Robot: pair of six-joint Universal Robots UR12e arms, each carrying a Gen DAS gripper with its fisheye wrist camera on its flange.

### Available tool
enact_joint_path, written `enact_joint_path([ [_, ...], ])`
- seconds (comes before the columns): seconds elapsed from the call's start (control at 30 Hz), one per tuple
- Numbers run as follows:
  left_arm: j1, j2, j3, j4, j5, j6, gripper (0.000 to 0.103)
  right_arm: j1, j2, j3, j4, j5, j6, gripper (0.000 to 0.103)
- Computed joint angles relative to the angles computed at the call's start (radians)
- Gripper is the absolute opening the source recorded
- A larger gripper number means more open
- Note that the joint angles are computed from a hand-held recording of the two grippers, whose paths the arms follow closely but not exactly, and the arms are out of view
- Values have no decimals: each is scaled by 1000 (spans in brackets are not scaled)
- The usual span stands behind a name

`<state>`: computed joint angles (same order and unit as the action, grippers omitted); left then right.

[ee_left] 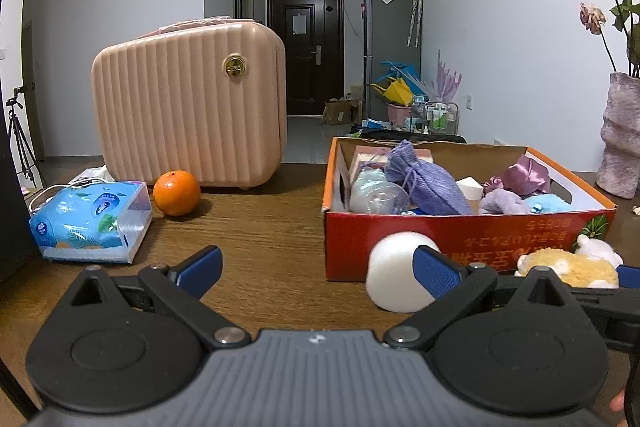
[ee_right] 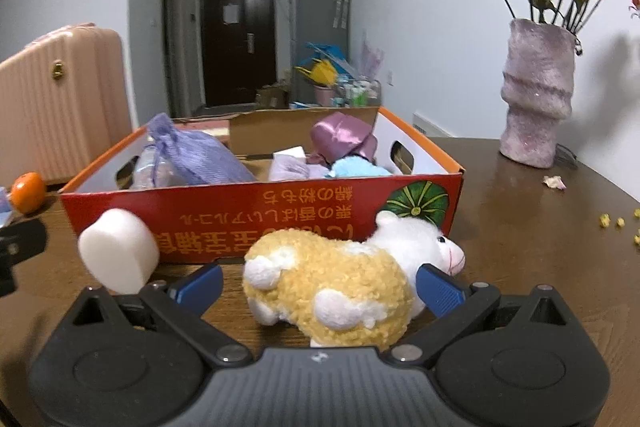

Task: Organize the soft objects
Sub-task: 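Close the right gripper on the yellow-white plush sheep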

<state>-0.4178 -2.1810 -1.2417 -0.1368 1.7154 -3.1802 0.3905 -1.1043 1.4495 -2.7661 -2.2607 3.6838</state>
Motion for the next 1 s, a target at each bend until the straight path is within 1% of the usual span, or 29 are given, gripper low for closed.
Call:
enact_joint_path([
  [0.13, 9, -3, 5, -6, -6, 4, 103, 4, 19, -39, 79, -49, 56, 103],
  [0.23, 14, -5, 8, -10, -9, 4, 103, 6, 32, -71, 161, -79, 108, 103],
  [0.3, 16, -5, 8, -11, -12, 5, 103, 7, 37, -85, 197, -94, 130, 103],
  [0.4, 18, -6, 9, -11, -12, 6, 103, 8, 43, -97, 226, -107, 143, 103],
  [0.63, 19, -5, 8, -10, -10, 6, 103, 3, 36, -88, 227, -97, 155, 103],
  [0.83, 18, -5, 9, -11, -9, 5, 103, -1, 26, -74, 214, -91, 188, 103],
  [1.0, 18, -5, 9, -11, -8, 6, 103, -4, 27, -76, 228, -80, 192, 103],
])
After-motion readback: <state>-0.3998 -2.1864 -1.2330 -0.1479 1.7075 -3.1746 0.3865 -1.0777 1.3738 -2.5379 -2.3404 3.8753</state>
